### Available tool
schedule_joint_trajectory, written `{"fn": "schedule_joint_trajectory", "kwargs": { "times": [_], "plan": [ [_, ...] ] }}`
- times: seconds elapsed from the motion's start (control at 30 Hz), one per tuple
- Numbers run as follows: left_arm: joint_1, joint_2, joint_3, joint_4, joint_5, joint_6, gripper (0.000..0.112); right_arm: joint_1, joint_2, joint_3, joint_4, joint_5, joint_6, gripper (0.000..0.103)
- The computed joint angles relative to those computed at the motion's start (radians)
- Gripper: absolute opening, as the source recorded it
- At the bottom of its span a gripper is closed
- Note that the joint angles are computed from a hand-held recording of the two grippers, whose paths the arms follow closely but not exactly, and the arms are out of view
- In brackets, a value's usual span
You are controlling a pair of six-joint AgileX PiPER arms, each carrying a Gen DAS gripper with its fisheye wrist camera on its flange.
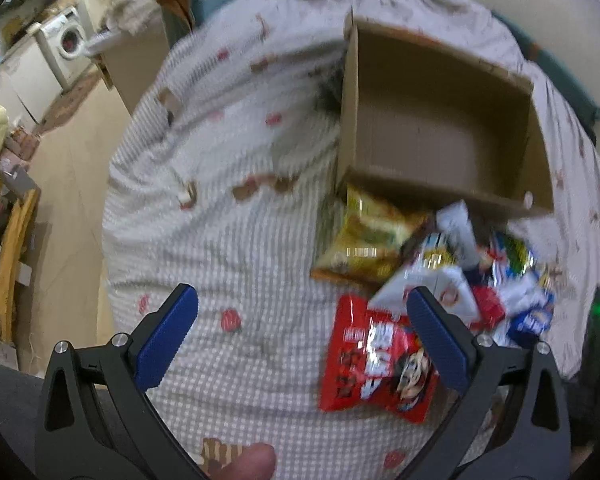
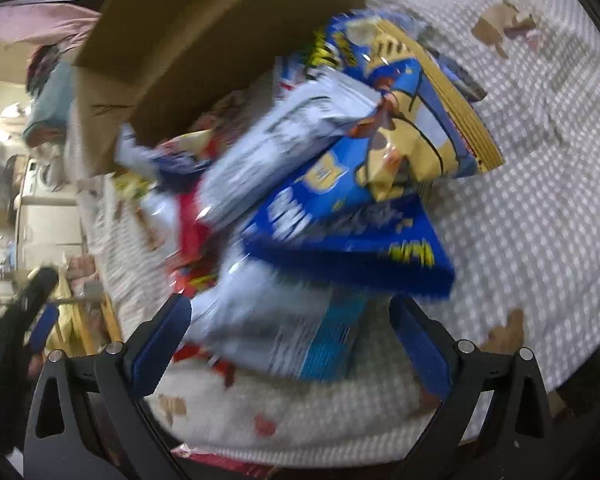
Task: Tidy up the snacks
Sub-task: 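Grasp the red packet with the left tool while the right tool grasps the white-blue packet, then carry both packets into the box and open both tools to release them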
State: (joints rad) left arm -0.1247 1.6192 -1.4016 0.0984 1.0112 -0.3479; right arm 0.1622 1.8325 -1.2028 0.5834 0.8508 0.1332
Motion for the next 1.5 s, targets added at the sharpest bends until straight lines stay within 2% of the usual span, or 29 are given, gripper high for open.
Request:
{"fn": "schedule_joint_trajectory", "kwargs": {
  "times": [0.07,0.13,0.17,0.27,0.4,0.53,0.63,0.7,0.83,1.03,1.17,1.23,1.4,1.5],
  "plan": [
    [0.009,0.009,0.009,-0.020,0.018,0.016,0.103,-0.014,0.019,-0.012,0.000,0.000,-0.008,0.101],
    [0.016,0.013,0.024,-0.022,0.013,0.024,0.103,-0.028,0.045,-0.008,0.045,0.004,-0.054,0.090],
    [0.016,0.015,0.027,-0.019,0.014,0.024,0.103,-0.038,0.053,0.000,0.075,0.003,-0.089,0.077],
    [0.027,0.031,0.022,-0.040,0.028,0.047,0.103,-0.048,0.038,0.007,0.115,0.021,-0.143,0.064],
    [0.026,0.071,0.009,-0.089,0.063,0.096,0.103,-0.079,-0.006,0.002,0.130,0.101,-0.196,0.057],
    [0.014,0.119,0.008,-0.152,0.092,0.156,0.103,-0.144,-0.038,-0.013,0.210,0.249,-0.305,0.057],
    [-0.017,0.157,-0.005,-0.167,0.113,0.170,0.103,-0.181,-0.072,-0.007,0.272,0.320,-0.383,0.057],
    [-0.049,0.173,-0.015,-0.156,0.114,0.174,0.102,-0.182,-0.100,0.032,0.332,0.295,-0.446,0.057],
    [-0.097,0.222,-0.053,-0.158,0.131,0.183,0.102,-0.202,-0.136,0.016,0.341,0.266,-0.476,0.057],
    [-0.175,0.283,-0.078,-0.147,0.134,0.189,0.102,-0.232,-0.152,-0.056,0.262,0.237,-0.451,0.057],
    [-0.227,0.345,-0.115,-0.110,0.126,0.148,0.102,-0.237,-0.118,-0.087,0.251,0.216,-0.450,0.057],
    [-0.247,0.403,-0.148,-0.138,0.117,0.130,0.096,-0.243,-0.109,-0.086,0.233,0.217,-0.458,0.057],
    [-0.251,0.397,-0.130,-0.207,0.068,0.140,0.045,-0.231,-0.081,-0.095,0.204,0.193,-0.446,0.057],
    [-0.253,0.357,-0.091,-0.255,0.053,0.137,0.040,-0.226,-0.072,-0.113,0.195,0.185,-0.432,0.057]
  ]
}}
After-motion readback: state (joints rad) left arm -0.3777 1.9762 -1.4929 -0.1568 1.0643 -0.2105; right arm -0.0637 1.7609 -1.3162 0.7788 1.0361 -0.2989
